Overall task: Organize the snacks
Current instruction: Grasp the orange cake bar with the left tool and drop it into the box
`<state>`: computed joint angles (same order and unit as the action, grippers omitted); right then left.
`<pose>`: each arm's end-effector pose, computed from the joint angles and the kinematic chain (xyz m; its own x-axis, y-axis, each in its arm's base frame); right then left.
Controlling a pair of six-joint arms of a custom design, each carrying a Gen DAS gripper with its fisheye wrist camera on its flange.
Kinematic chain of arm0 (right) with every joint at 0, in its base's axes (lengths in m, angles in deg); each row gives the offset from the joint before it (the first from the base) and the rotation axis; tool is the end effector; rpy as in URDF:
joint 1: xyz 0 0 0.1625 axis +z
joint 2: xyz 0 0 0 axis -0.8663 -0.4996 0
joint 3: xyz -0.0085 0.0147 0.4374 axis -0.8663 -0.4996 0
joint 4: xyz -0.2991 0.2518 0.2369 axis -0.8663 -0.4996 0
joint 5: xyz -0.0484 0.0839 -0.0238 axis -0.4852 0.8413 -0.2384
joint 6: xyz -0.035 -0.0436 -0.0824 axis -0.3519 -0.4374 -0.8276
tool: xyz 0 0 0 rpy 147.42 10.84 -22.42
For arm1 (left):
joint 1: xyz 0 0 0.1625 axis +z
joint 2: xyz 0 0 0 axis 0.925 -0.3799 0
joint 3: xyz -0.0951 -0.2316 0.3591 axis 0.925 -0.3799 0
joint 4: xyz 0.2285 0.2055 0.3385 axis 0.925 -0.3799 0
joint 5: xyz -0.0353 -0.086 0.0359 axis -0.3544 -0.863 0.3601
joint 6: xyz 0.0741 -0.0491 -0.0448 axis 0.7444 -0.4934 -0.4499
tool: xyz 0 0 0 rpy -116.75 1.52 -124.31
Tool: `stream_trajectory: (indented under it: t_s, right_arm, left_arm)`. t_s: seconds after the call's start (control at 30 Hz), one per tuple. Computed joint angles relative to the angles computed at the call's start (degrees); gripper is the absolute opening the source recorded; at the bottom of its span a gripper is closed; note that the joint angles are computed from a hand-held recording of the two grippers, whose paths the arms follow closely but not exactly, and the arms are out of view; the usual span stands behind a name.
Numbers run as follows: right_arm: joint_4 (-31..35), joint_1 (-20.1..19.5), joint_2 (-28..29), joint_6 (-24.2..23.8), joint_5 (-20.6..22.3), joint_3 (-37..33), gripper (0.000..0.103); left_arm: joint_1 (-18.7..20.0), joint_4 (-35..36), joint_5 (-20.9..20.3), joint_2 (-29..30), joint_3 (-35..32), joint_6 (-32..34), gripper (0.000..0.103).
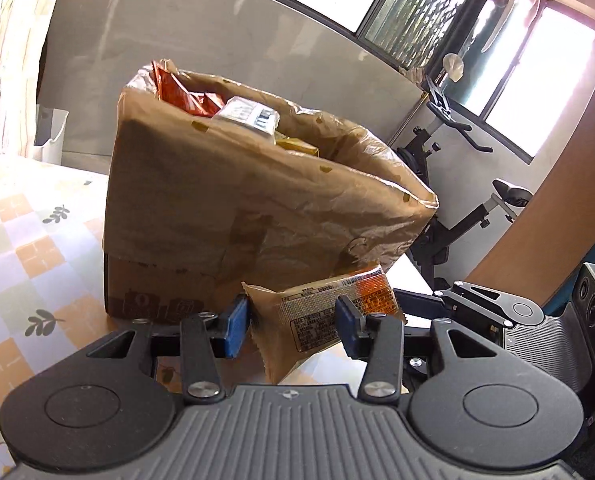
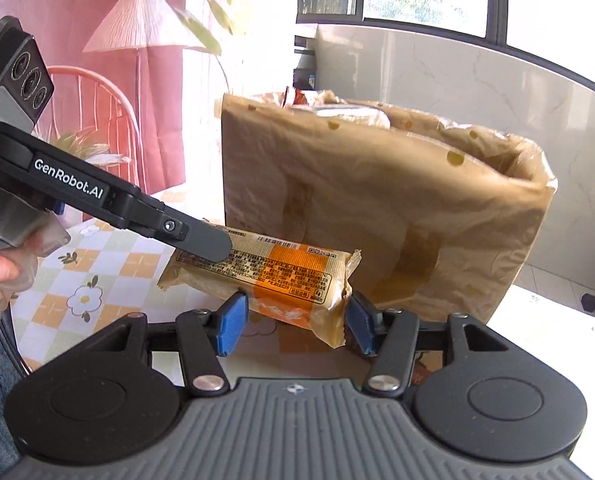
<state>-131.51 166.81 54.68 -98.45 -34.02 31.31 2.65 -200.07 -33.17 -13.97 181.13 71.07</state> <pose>0.3447 -0.6960 0.0192 -0.3811 -0.8116 0.4428 -0.9179 0.2748 -0.2862 -0.0430 -0.6549 0.3319 -0.9305 0.0033 -0.3663 0.3060 0.5566 -0.7724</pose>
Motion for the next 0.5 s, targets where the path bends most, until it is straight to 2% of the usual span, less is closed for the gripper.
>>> stream_trajectory:
  t_s: [0.23,0.5]
  right_arm:
    - [-0.45,1.66,-0.16,2.70,1.69,-6.27,0.057]
    - [4.88,2.11,4.50,4.60,-1.17,-17.86,0.057]
  left_arm:
    - [-2.73,-0.08,-0.20,3.40,-8.61,5.62,0.048]
    - [-2.38,7.27,-0.29,9.02,-19.77,5.83,0.048]
